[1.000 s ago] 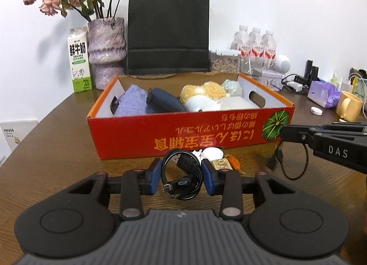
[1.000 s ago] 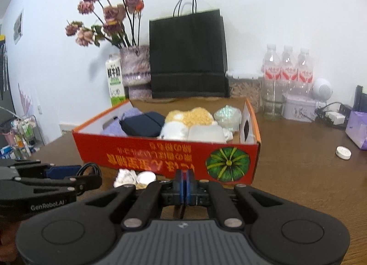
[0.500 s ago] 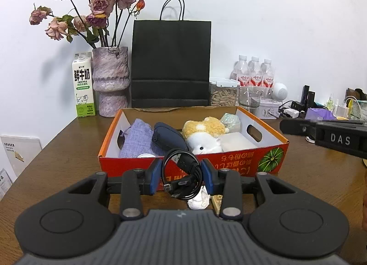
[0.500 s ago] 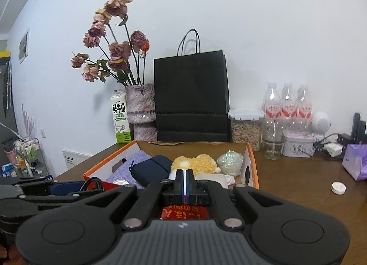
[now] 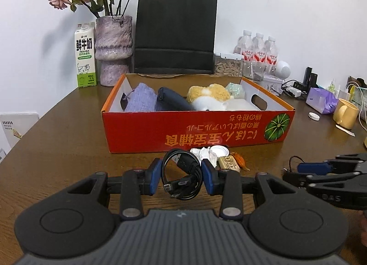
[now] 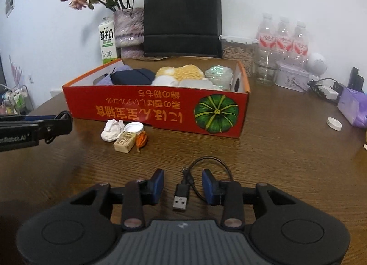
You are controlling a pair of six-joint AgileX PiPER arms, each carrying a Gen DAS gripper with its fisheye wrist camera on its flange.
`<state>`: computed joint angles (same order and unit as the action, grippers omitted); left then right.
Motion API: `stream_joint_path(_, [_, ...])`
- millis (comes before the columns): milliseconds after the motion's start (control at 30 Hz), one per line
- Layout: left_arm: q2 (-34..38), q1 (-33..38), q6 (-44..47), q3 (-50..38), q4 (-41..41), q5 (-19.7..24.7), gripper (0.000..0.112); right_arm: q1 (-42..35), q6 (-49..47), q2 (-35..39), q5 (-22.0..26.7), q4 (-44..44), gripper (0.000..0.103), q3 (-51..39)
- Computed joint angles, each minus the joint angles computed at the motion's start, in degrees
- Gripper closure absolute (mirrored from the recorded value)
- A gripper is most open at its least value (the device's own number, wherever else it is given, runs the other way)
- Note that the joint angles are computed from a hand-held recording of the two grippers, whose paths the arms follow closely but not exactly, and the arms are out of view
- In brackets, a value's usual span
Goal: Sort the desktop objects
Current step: 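Carry the cable over the box with both tools and open them to drop it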
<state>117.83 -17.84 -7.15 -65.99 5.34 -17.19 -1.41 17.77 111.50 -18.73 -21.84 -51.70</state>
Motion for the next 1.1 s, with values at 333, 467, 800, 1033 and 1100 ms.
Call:
stream_joint_path(333, [-1.87, 0.23, -0.90, 3.15, 0.85, -2.07, 0.074, -0.01, 1.98, -0.13, -2.41, -0.69, 0.093, 0.52])
stream_joint_path(467, [-2.89, 0.33, -1.83, 3.75, 1.88, -3.41, 0.074, 0.04, -0.18, -3.36, -7.17, 2.54, 0.093, 3.92])
stream_joint_path(800, [-2.33, -0.64, 2.79, -3.28, -4.06, -4.55, 0.074, 0.91, -1.02, -6.20, -11.19, 5.73, 0.093, -0.41])
stream_joint_path(1033, [3.58, -1.11, 9.99, -15.34, -12.40, -0.89, 0.074, 2.17, 0.30, 0.42, -7.22, 6.31, 0.093, -13.42])
stream_joint_path(1100, [6.33, -1.12, 13.11, -19.88, -15.92, 0.92, 0.074, 2.29, 1.43, 3.18, -5.71, 5.55, 0.093, -17.66])
